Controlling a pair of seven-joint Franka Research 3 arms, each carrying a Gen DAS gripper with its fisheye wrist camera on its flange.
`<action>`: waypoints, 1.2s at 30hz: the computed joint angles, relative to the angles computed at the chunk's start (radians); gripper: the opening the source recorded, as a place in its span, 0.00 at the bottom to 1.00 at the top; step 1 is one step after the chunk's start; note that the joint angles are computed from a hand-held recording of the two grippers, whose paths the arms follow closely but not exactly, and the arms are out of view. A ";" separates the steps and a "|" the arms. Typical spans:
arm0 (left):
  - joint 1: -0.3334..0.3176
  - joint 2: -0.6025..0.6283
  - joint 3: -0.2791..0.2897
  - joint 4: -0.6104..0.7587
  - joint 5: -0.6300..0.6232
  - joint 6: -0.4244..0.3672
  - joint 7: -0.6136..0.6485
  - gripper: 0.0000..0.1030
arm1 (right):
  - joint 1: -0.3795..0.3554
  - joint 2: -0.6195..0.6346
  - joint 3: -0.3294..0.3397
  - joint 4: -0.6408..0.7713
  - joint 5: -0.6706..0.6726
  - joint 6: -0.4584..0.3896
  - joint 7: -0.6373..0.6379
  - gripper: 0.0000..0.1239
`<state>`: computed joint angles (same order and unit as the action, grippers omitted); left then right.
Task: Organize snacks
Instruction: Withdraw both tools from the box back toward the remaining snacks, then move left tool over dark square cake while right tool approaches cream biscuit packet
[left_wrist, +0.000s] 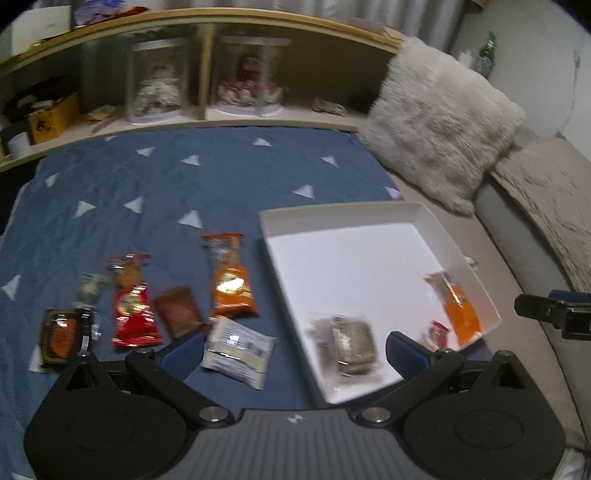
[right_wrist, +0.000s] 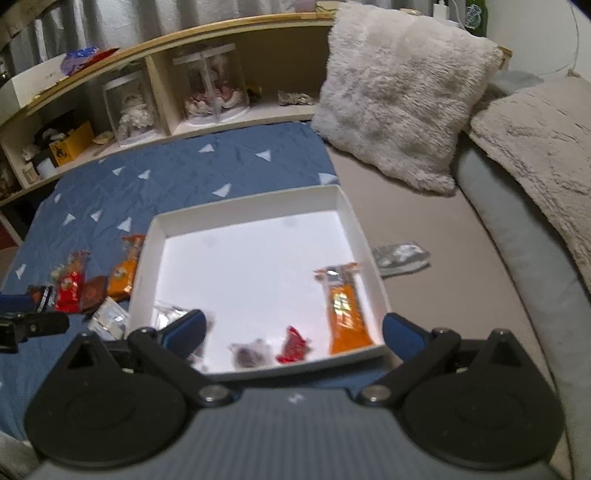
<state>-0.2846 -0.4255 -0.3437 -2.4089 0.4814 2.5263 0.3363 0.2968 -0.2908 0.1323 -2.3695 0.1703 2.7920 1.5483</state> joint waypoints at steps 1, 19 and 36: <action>0.001 -0.019 0.008 -0.017 -0.001 0.000 0.001 1.00 | 0.008 0.009 0.003 0.008 0.009 0.004 0.002 0.83; 0.076 -0.256 0.074 -0.236 -0.026 -0.102 0.055 1.00 | 0.223 0.238 0.039 0.174 0.254 0.125 -0.211 0.83; 0.200 -0.178 0.135 -0.289 -0.026 -0.111 0.121 1.00 | 0.186 0.465 0.181 0.329 0.644 0.145 -0.880 0.83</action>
